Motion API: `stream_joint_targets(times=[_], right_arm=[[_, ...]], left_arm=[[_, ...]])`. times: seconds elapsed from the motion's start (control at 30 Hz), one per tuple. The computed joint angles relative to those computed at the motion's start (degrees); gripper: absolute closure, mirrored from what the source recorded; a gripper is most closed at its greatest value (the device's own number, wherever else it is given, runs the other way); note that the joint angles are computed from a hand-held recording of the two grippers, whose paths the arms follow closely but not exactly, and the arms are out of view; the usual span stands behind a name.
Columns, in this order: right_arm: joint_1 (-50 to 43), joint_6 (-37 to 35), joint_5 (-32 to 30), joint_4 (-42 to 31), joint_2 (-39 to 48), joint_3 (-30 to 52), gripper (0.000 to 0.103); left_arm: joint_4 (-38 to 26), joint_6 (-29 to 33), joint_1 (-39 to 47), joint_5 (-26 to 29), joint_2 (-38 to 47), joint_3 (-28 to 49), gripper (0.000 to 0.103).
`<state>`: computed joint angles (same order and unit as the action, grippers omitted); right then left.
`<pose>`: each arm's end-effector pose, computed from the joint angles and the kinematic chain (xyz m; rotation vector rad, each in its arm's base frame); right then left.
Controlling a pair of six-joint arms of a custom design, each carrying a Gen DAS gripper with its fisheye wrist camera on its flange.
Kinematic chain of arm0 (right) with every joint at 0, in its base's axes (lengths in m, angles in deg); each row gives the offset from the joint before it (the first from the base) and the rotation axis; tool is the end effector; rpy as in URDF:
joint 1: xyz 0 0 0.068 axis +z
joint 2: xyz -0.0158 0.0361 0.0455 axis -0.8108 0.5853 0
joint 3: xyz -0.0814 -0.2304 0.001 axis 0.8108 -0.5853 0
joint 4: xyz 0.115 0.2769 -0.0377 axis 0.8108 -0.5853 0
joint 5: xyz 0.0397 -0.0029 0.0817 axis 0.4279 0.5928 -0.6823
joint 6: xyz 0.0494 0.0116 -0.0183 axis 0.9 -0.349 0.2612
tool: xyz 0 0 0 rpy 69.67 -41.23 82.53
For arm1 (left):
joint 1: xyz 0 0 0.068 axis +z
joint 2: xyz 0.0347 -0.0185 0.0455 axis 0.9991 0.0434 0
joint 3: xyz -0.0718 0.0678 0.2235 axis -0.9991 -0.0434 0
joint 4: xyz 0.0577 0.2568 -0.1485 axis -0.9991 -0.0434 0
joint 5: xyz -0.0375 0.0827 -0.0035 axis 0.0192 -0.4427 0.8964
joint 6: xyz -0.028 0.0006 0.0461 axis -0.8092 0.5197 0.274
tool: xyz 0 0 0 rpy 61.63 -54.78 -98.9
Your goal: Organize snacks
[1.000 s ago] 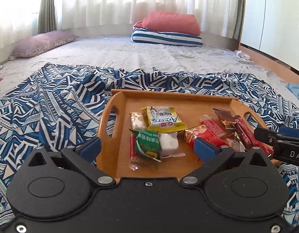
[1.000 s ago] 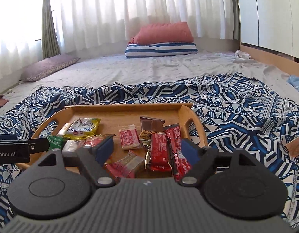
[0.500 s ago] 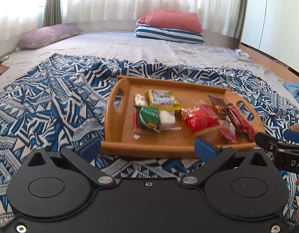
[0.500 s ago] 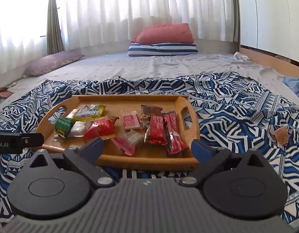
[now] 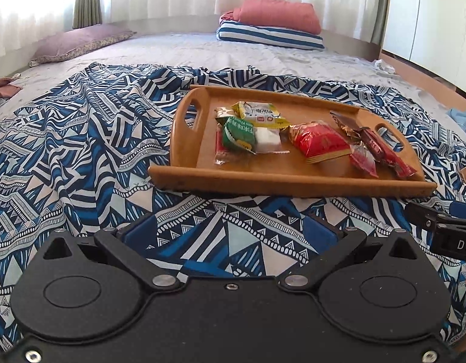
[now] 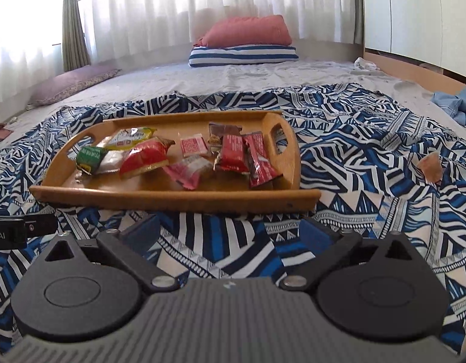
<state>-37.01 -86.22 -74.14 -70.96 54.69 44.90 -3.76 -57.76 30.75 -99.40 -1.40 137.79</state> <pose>0.2451 0.0791 0.1578 -0.3408 2.1448 0.2862 0.1673 -0.2073 0.1890 -0.3954 2.2297 0.1211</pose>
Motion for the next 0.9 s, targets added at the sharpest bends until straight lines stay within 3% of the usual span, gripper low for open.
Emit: stream_joint_targets(times=[0.37,0.9], right_arm=[[2.0,-1.0,3.1,2.9,4.8,-1.2,0.000],[4.3,-3.8,6.2,8.9,7.5,-3.0,0.000]], left_arm=[[3.5,-0.4,1.3,2.2,2.5,-1.5,0.000],[5.2,0.1,0.7,-0.1,7.7,-0.6,0.000]])
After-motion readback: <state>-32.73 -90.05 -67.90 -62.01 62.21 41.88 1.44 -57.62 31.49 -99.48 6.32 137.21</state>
